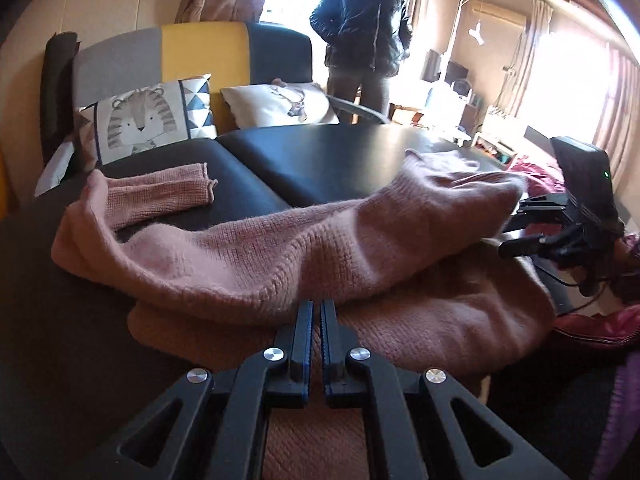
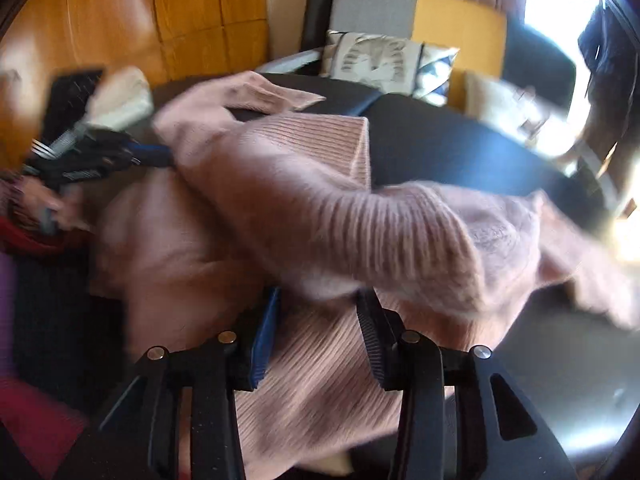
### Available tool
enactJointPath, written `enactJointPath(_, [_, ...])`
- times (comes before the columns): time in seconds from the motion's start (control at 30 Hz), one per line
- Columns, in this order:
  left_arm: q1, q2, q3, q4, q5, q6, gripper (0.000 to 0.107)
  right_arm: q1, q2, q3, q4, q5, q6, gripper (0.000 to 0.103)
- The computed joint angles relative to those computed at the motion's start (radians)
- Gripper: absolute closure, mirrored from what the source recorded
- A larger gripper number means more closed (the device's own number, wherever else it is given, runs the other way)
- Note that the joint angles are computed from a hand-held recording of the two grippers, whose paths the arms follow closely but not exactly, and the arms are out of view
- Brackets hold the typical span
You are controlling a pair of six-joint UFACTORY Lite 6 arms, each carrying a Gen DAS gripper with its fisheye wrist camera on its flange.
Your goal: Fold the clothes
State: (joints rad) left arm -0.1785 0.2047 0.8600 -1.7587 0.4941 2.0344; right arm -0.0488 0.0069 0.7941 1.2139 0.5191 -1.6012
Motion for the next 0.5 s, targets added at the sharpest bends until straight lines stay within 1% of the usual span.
enactJointPath(0.07, [0.035,-0.062,-0.022,0.047,0.032,-0.027,0.104,-0.093,-0.025,0.025,-0.018,0.209,0.013,0.060])
enactJointPath(0.13, [0.058,-0.091,0.004,0.088,0.073,-0.075,0.104,-0.184,-0.045,0.063,0.009,0.414,-0.009,0.060])
enactJointPath(0.17, [0.068,-0.101,0.020,0.106,0.095,-0.098,0.102,-0.217,-0.042,0.084,0.042,0.472,-0.024,0.058])
enactJointPath(0.2, [0.065,-0.082,0.063,0.126,0.113,-0.126,0.101,-0.231,-0.052,0.094,0.083,0.494,-0.029,0.055])
enactJointPath(0.23, [0.052,-0.053,0.115,0.140,0.120,-0.154,0.094,-0.237,-0.053,0.109,0.118,0.495,-0.024,0.044])
enactJointPath(0.27, [0.032,-0.010,0.175,0.157,0.125,-0.185,0.090,-0.228,-0.037,0.135,0.138,0.454,-0.001,0.035])
enactJointPath(0.3, [0.012,0.036,0.238,0.178,0.129,-0.220,0.090,-0.211,-0.018,0.160,0.144,0.399,0.022,0.034])
enactJointPath(0.37, [-0.037,0.158,0.386,0.277,0.123,-0.357,0.089,-0.176,0.025,0.201,0.117,0.295,0.073,0.033])
enactJointPath(0.43, [-0.078,0.312,0.564,0.447,0.142,-0.566,0.090,-0.150,0.047,0.206,0.043,0.245,0.136,0.033])
enactJointPath(0.5, [-0.101,0.466,0.751,0.630,0.221,-0.774,0.089,-0.128,0.057,0.194,-0.004,0.209,0.164,0.033])
